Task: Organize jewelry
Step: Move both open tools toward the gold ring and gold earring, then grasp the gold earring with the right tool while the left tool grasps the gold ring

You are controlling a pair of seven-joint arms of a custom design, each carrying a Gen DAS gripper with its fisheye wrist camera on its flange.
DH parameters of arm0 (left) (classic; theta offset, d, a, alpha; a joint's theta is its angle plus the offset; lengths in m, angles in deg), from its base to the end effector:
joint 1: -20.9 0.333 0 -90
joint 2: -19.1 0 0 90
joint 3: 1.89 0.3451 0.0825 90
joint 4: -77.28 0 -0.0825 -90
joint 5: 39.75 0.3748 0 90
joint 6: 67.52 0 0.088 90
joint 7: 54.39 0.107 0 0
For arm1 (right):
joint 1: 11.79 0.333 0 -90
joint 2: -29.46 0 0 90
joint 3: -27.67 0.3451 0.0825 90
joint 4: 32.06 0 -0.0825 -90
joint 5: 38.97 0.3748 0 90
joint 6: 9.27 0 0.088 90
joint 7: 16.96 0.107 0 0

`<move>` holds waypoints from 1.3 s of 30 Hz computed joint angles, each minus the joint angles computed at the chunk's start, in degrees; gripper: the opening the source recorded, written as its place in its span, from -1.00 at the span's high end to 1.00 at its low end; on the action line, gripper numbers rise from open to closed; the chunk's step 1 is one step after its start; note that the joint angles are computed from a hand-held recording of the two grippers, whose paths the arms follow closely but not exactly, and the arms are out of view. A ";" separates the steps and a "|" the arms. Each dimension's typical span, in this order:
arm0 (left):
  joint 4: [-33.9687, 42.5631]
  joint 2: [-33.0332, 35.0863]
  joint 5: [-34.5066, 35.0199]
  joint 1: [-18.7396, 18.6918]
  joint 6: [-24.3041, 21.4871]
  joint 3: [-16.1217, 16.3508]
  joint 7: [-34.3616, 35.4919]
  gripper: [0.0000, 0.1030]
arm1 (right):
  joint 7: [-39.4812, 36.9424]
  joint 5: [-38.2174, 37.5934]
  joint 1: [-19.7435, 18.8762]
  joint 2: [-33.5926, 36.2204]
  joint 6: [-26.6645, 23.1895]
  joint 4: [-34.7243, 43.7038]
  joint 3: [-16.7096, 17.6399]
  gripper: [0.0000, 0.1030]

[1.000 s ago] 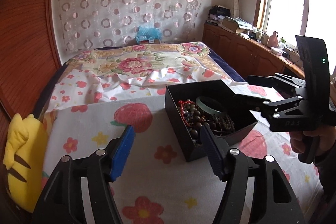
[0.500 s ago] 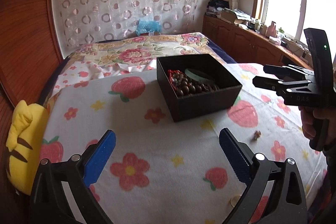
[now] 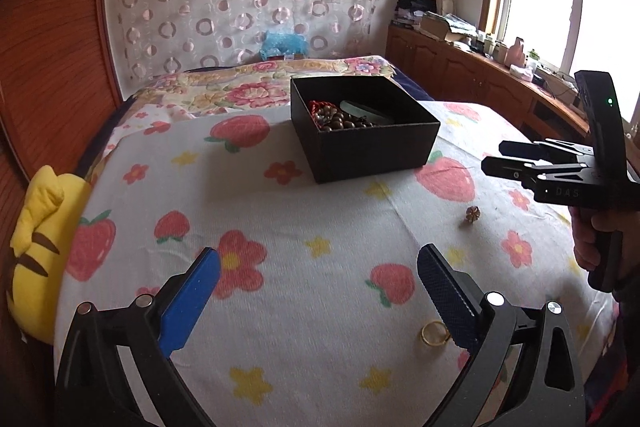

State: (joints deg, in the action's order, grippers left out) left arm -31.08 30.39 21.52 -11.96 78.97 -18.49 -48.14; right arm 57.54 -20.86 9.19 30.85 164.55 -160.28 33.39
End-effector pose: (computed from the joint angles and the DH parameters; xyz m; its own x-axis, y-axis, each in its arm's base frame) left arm 0.4135 -0.4845 0.4849 -0.1787 -0.9831 0.0404 -0.6596 0.0892 -0.7463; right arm 0.5177 0.2335 0.4824 0.4416 -0.8954 -0.0570 -0.6577 -0.2799 -0.6993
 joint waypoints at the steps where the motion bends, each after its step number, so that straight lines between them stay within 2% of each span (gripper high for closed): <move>1: -0.20 -0.09 0.06 -0.10 -0.13 -0.03 -0.21 -0.85 | -0.16 0.04 0.10 -0.17 -0.31 -0.29 0.10 -0.32; 12: -2.79 -1.32 -1.46 0.43 1.17 -0.80 -1.01 -0.85 | -5.73 2.45 1.38 -0.96 -5.05 -1.05 1.60 -0.08; 16: -2.44 -0.51 -2.34 0.35 1.71 -0.83 0.16 -0.85 | -2.86 -1.49 1.85 0.11 -5.99 -0.10 1.41 0.05; 20: -1.58 0.54 -3.03 -0.11 1.84 -0.75 1.37 -0.85 | -1.00 -4.73 2.31 0.99 -6.65 0.87 0.94 0.25; 22: -1.25 1.02 -3.41 -0.36 1.99 -0.71 1.94 -0.85 | 0.19 -6.60 2.54 1.10 -6.63 1.02 0.65 0.47; 23: -1.12 1.20 -3.68 -0.47 2.04 -0.69 2.23 -0.85 | 0.41 -7.10 2.56 1.20 -6.60 1.12 0.55 0.64; 29: -0.21 2.34 -4.42 -1.48 2.39 -0.68 3.83 -0.85 | -0.68 -6.06 2.29 -0.38 -4.79 -1.05 0.74 0.67; 34: 1.15 3.40 -5.06 -2.48 2.25 -0.70 6.90 -0.85 | -3.14 -2.27 1.63 -2.13 -3.96 -2.61 1.23 0.67; 37: 1.41 3.61 -5.30 -2.68 3.82 -0.67 8.00 -0.84 | -4.03 -0.58 1.33 -2.94 -3.55 -3.26 1.48 0.67; 39: 1.65 3.85 -5.92 -2.76 4.39 -0.78 9.34 -0.59 | -4.48 0.26 1.17 -3.28 -3.45 -3.47 1.64 0.67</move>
